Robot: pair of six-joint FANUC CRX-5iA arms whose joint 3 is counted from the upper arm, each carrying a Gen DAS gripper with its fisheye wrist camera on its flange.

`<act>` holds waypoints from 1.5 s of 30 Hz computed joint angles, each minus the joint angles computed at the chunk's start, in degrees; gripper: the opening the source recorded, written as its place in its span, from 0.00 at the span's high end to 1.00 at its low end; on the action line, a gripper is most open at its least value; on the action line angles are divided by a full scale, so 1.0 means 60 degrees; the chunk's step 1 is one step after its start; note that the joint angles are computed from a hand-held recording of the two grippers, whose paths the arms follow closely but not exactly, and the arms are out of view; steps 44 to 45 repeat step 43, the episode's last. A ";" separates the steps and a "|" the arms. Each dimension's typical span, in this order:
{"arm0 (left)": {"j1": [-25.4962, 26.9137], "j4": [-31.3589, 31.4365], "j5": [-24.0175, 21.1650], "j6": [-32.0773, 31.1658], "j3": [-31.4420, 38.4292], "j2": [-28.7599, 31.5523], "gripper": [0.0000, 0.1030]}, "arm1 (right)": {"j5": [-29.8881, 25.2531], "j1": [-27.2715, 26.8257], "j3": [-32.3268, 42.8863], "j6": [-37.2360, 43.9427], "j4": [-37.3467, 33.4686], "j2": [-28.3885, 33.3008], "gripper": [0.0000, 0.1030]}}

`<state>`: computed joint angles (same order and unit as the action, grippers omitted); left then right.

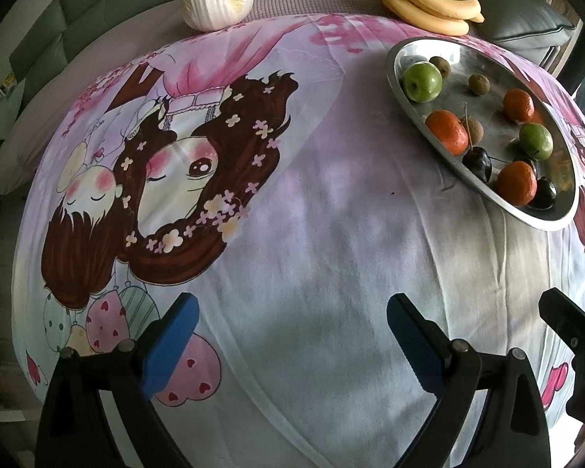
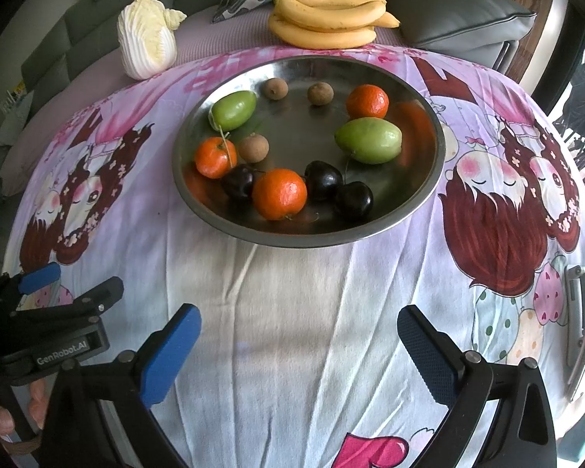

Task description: Organize fruits

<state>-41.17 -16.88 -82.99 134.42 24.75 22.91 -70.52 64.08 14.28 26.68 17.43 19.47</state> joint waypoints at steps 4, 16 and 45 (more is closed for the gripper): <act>0.0007 0.0017 0.0027 -0.0018 -0.0027 -0.0013 0.06 | 0.0002 0.0002 0.0012 -0.0004 -0.0001 0.0010 0.01; -0.0025 -0.0092 -0.0131 -0.0077 0.0095 0.0075 0.06 | -0.0020 0.0005 0.0053 0.0002 0.0008 0.0038 0.01; -0.0149 -0.0349 -0.0017 0.0184 0.0054 -0.0118 0.06 | -0.0011 -0.0033 0.0081 0.0060 -0.0102 0.0063 0.01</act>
